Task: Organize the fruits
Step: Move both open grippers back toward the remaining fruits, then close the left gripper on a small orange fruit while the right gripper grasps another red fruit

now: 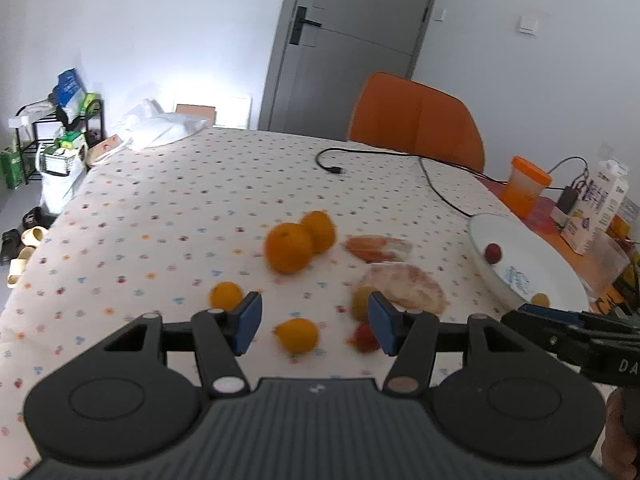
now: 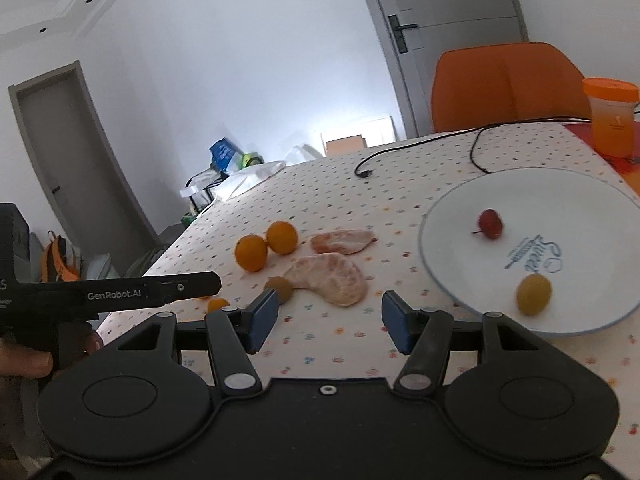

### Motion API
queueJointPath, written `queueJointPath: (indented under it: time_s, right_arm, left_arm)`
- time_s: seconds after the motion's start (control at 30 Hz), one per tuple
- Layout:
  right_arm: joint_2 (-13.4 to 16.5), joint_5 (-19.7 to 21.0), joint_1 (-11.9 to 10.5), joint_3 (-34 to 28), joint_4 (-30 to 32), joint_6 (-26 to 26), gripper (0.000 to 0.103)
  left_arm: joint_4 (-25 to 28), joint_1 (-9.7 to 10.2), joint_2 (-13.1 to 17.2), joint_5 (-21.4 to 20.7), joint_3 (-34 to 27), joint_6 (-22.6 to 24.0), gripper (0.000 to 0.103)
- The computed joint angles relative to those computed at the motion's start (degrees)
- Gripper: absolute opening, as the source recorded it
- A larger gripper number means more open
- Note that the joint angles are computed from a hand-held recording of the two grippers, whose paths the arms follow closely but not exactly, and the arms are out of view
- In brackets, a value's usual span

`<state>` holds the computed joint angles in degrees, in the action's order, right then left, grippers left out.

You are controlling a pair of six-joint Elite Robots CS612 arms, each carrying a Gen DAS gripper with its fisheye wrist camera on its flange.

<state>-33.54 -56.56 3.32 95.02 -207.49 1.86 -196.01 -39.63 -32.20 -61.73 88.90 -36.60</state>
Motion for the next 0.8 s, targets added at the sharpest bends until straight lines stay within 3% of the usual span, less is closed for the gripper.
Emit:
queueJointPath:
  time_s: [0.57,0.63,0.73,0.8]
  right_arm:
    - [0.7,1.4,2.8,-2.9,6.6,-4.5,0.057]
    - [0.7,1.4,2.9,-3.0,7.5,-4.8,0.056]
    - [0.8,1.4,3.1,-3.2,7.7,-5.0,0.056]
    - [0.9,1.0,3.3,-3.5,8.7,-5.2,0.056]
  left_arm:
    - [-2.0,1.28,1.4,-5.2,0.1,0.0,0.053]
    - [-2.5,1.47,1.6,-5.9,-0.1,-0.6,0.049]
    - [-2.1,1.96,1.9,-7.8,-0.4,-1.5,0.027]
    - [-2.4,2.25,2.0,-8.7,-0.4,-2.4,0.025]
